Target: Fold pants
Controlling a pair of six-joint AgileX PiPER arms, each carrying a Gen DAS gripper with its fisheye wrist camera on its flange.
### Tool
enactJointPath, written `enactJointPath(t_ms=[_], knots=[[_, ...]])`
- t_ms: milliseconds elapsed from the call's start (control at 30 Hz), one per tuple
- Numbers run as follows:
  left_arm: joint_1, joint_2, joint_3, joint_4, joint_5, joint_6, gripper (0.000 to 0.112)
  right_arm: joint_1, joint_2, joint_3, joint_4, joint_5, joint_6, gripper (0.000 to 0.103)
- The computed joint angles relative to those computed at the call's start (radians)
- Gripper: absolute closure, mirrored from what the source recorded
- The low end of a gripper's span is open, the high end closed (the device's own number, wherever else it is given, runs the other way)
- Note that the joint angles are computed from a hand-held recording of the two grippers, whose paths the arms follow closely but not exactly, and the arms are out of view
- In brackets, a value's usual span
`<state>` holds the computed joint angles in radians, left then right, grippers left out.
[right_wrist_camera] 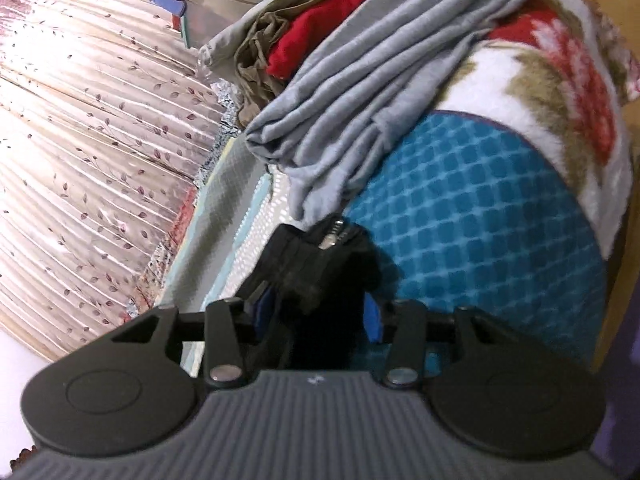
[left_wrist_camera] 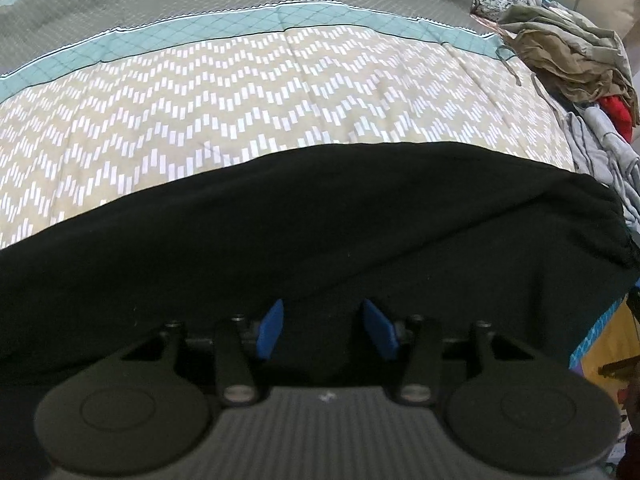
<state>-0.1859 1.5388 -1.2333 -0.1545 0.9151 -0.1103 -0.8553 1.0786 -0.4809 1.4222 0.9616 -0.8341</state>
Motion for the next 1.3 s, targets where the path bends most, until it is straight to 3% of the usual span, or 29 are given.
enactJointPath(t_ms=[33,67,167,300,367,500,533,633,767,933,1133,1167,1233,1267,1300], knots=[[0.002,0.001,0.001,-0.001,-0.003,0.002,0.065,0.046,-0.006,-0.012,-0.016,-0.051,0.027,0.061],[0.003,-0.004,0.002,-0.002,-0.002,-0.002,0.065,0.091,0.000,-0.017,-0.019,-0.105,0.036,0.080],[0.033,-0.027,0.005,-0.058,0.012,0.019,0.064,0.116,-0.041,-0.033,-0.050,-0.128,0.095,0.086],[0.119,-0.090,0.031,-0.242,0.023,0.128,0.063,0.150,-0.143,-0.106,-0.109,-0.086,0.161,0.087],[0.154,-0.115,0.039,-0.326,0.031,0.182,0.061,0.237,-0.190,-0.149,-0.141,-0.108,0.205,0.088],[0.221,-0.152,0.059,-0.477,0.059,0.276,0.047,0.623,-0.223,-0.229,-0.265,-0.307,0.321,0.088],[0.238,-0.161,0.070,-0.501,0.063,0.293,0.037,0.723,-0.216,-0.243,-0.308,-0.350,0.353,0.088],[0.298,-0.183,0.107,-0.560,0.068,0.341,0.027,1.023,-0.151,-0.284,-0.409,-0.474,0.459,0.088],[0.464,-0.184,0.177,-0.709,0.150,0.444,0.018,1.287,-0.019,-0.339,-0.531,-0.558,0.580,0.088],[0.593,-0.142,0.249,-0.789,0.213,0.505,0.017,1.504,0.128,-0.423,-0.763,-0.584,0.775,0.088],[0.628,-0.114,0.277,-0.845,0.234,0.588,0.018,1.610,0.192,-0.499,-1.080,-0.539,0.992,0.085],[0.615,-0.117,0.280,-0.842,0.220,0.588,0.020,1.625,0.209,-0.514,-1.121,-0.536,1.021,0.083],[0.558,-0.115,0.265,-0.770,0.169,0.559,0.062,1.664,0.220,-0.516,-1.183,-0.541,1.056,0.077],[0.526,-0.110,0.253,-0.717,0.146,0.525,0.074,1.673,0.223,-0.520,-1.183,-0.539,1.034,0.067],[0.509,-0.101,0.248,-0.686,0.134,0.509,0.095,1.680,0.221,-0.518,-1.179,-0.540,1.008,0.062]])
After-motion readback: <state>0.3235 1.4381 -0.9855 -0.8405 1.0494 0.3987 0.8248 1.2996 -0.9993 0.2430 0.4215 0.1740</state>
